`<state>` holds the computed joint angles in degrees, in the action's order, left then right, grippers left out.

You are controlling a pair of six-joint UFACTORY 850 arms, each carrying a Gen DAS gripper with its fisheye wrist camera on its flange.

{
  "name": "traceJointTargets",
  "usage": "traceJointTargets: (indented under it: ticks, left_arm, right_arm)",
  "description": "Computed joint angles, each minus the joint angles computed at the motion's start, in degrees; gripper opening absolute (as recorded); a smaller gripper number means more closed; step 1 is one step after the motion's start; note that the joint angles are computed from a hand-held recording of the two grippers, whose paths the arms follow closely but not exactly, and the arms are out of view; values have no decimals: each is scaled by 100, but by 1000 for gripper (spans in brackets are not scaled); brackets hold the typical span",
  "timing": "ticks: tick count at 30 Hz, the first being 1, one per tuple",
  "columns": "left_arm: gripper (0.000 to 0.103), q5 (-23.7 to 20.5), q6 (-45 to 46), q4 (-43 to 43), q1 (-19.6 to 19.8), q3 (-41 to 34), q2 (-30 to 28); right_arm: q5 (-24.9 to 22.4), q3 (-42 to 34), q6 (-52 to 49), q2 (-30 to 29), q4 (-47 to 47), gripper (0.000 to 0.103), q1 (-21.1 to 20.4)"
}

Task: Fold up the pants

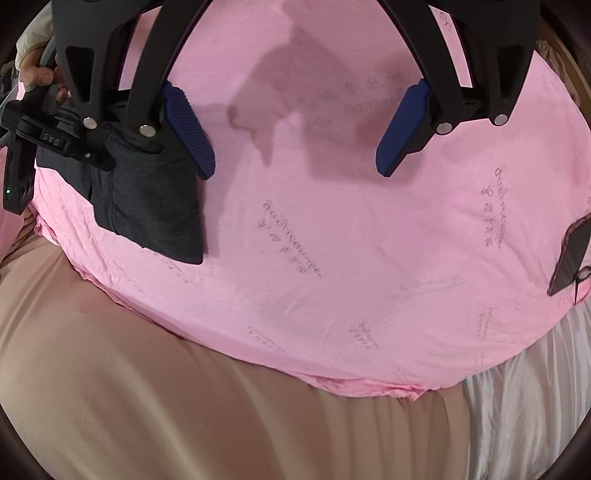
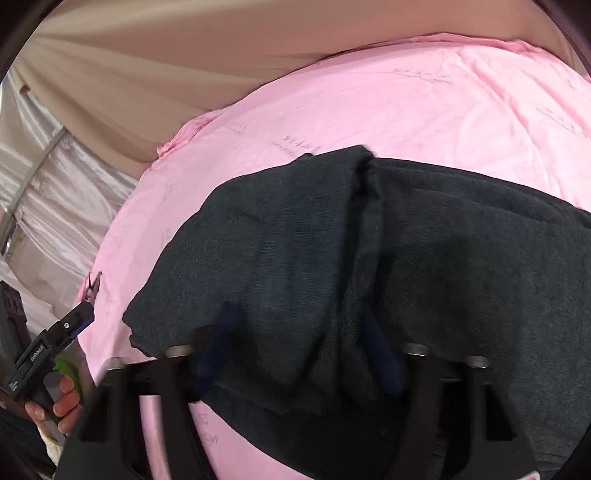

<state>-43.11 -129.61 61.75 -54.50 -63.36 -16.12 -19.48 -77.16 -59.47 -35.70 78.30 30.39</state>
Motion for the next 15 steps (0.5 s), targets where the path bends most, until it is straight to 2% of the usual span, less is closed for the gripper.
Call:
traceJointTargets:
  ticks: [1,4,6,7,12,15]
  left_arm:
    - [87,66,-50,19,17,39,16]
    - [87,161,-158,97,53,53,35]
    - [87,153,-175,141,51,48,76]
    - [87,125,-181,152,37,25,86]
    - [89,-3,-210,276,-85,-107,97]
    - [89,213,-34,294,-89,-302,-57]
  right_arm:
    - [4,-39,91,1,-110,19,31]
    - [-379,-186,-203,70,155,16,21]
    - [-725,-160,-915,330,722,15,-29]
    - [-729,-95,-1206,521,905,15,-42]
    - [-450,745,-2585,1766,1699,15,-422]
    - [134,1267,-2175,2182,1199,16,-825]
